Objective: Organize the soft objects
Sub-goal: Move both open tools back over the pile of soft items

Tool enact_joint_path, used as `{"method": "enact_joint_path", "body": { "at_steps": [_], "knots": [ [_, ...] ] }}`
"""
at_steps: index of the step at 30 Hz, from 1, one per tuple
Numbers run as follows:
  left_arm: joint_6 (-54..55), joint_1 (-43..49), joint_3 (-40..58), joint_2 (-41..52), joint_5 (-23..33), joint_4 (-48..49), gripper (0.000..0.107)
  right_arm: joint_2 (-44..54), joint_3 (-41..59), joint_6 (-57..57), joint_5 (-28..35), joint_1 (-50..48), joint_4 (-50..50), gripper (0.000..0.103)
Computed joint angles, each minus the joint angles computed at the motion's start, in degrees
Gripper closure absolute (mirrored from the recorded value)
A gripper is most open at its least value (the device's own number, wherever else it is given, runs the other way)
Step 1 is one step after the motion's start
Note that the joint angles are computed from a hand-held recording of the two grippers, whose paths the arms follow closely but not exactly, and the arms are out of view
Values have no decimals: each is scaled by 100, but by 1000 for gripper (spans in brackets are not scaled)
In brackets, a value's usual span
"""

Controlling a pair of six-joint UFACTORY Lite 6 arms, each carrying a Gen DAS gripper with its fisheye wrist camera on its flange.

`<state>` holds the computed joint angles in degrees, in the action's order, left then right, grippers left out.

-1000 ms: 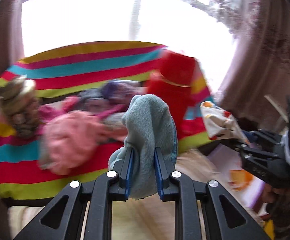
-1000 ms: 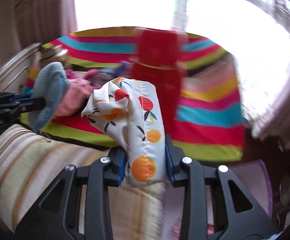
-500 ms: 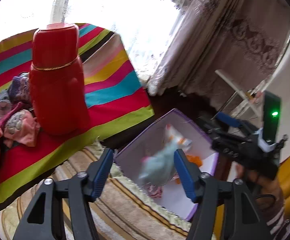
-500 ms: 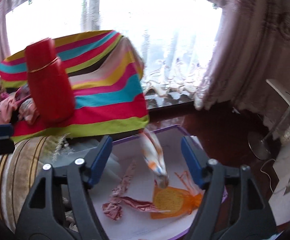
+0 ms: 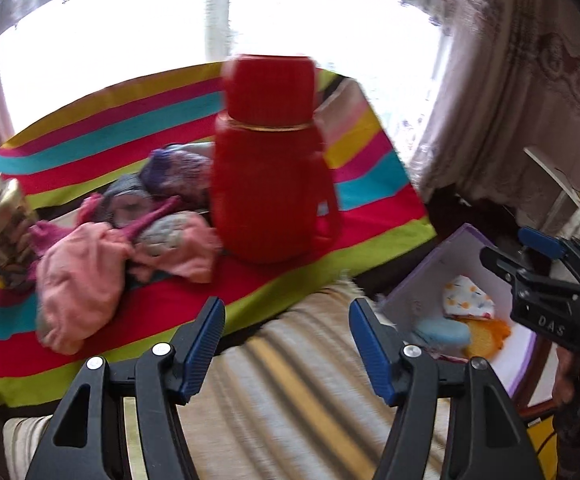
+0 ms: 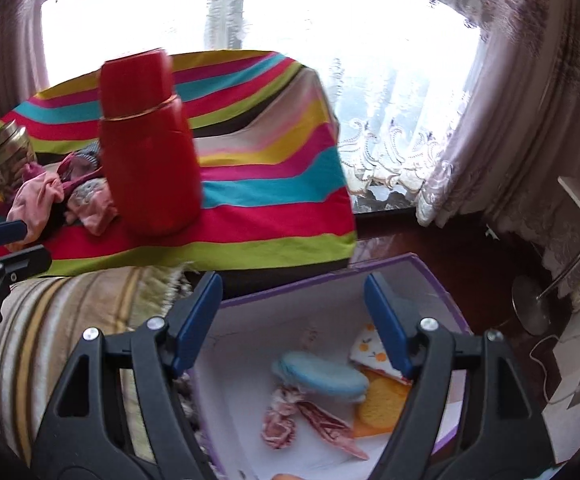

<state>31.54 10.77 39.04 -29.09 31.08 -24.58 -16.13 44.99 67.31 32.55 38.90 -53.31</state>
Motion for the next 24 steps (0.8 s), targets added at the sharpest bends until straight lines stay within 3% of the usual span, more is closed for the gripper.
{"method": "enact_joint_path", "body": {
  "at_steps": [12, 24],
  "knots": [
    [2236, 2358, 400, 541, 379, -1291, 42, 2034, 1941, 666, 585, 1429, -219, 27],
    [3165, 3601, 1051, 1472, 616, -1788, 42, 3673, 4056, -167, 836, 1902, 326, 27]
  ]
}}
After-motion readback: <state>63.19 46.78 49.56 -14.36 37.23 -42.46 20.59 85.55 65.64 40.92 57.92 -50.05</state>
